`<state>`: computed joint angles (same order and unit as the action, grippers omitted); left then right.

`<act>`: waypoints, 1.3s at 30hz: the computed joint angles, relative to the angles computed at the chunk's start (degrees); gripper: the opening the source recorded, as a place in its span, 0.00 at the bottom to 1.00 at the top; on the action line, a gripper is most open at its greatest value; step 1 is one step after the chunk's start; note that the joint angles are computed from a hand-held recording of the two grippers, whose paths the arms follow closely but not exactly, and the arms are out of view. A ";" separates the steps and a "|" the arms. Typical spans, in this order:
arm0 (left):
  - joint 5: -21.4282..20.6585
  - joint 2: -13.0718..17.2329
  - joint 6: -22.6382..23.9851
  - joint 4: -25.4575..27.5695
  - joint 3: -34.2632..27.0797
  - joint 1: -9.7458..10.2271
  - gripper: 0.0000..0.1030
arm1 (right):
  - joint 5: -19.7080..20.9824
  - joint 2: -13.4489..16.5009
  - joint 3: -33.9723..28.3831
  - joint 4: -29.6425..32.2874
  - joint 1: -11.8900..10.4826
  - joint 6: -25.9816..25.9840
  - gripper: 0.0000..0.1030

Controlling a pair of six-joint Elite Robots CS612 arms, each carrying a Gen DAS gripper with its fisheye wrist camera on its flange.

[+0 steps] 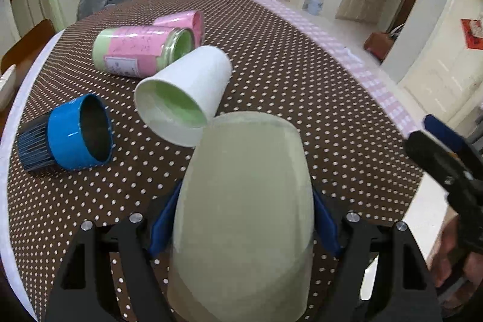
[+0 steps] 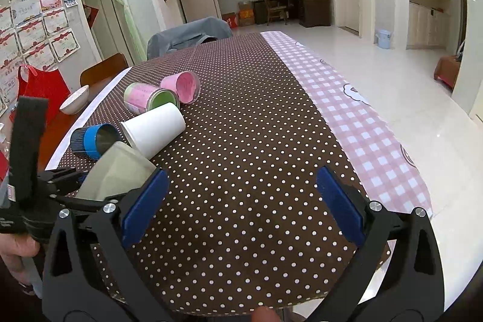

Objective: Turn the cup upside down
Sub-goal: 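Lift the pale green cup with the right gripper and rotate it rim-down, then lower the pale green cup toward the table with the right gripper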

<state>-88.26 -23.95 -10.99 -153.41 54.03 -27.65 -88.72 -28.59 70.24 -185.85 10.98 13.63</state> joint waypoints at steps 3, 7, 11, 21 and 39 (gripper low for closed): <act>3.03 -0.87 0.10 -2.97 1.83 -0.46 0.74 | 0.48 -0.19 0.39 -0.39 -0.09 0.16 0.94; 5.68 -2.22 1.30 -6.56 4.10 -0.98 0.76 | 1.43 -0.34 0.60 -0.63 -0.15 0.22 0.94; 6.59 -3.70 1.28 -10.30 6.42 -1.17 0.76 | 2.81 -0.46 0.58 -0.53 -0.24 0.31 0.94; 11.47 -7.20 -1.22 -20.10 12.82 -1.35 0.78 | 4.95 -0.50 -0.33 0.09 0.21 -1.38 0.94; 22.11 -11.61 -5.48 -33.78 23.26 -2.07 0.78 | 9.48 -0.83 -2.53 4.16 1.17 -5.09 0.94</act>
